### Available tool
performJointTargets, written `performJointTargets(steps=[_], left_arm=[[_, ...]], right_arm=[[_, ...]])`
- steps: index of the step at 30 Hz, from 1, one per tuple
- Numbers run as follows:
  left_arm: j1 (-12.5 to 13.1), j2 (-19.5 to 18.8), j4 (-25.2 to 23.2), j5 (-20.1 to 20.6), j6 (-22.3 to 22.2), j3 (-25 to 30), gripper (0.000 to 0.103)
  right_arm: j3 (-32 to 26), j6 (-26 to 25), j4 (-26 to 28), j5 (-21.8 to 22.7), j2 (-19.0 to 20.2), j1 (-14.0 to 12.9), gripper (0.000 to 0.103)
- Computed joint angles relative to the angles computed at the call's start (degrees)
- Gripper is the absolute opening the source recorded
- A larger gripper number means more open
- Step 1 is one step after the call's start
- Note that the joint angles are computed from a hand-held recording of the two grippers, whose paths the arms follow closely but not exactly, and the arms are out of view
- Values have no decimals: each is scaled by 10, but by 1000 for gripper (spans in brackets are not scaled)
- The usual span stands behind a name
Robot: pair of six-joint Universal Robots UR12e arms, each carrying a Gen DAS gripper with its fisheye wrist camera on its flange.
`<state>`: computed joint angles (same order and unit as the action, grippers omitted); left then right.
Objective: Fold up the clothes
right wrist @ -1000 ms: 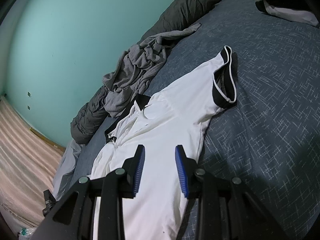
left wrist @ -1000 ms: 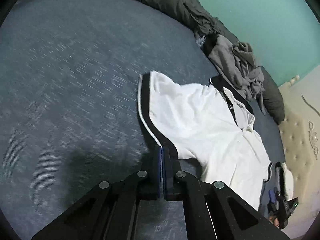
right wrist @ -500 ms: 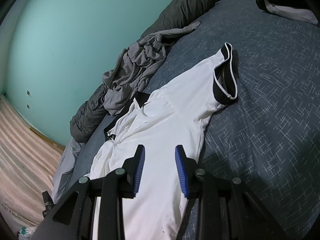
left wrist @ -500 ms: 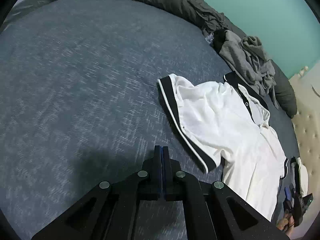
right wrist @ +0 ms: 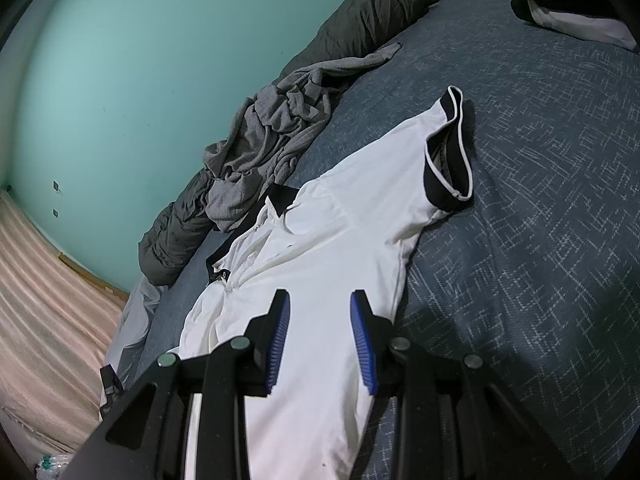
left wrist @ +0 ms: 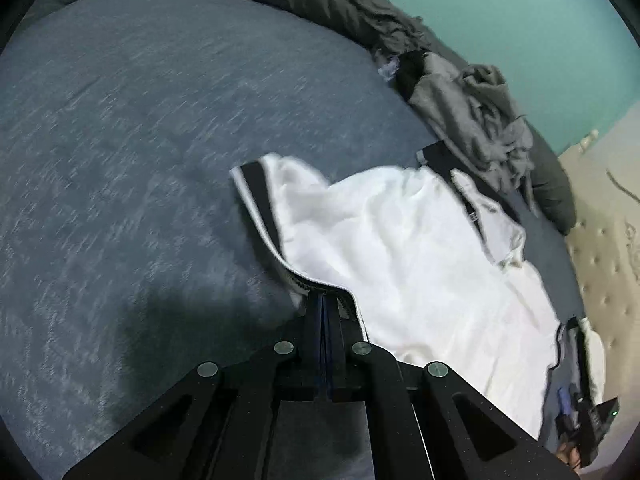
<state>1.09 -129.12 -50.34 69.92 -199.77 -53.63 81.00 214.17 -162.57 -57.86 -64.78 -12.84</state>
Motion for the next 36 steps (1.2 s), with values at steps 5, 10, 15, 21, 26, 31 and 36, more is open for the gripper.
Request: performJointTargets(steps=[5,10,15,21,26,31,36], left_arm=[[-9,-23,-24,3,17,46,0],[-11,-23,-39,25,18,47,9],[-5,-1,-11,26,13,10,13],[-2,5,-9,47,17,4,25],[-1,7,-18,60,22,-2,25],[-2,2,-16,52,35,-1,24],[0,3,-8,46,38,-1,2]], right_arm=[[-1,-4,5,-2,1,1,31],[-2,-5,8,-2,2,0,31],[-2,-2,6,-1,2,0,31],[-1,-2,6,1,1,0,31],[-1,-1,5,0,1,0,31],[0,0,5,0,1,0,31],[0,0,6,0,1,0,31]])
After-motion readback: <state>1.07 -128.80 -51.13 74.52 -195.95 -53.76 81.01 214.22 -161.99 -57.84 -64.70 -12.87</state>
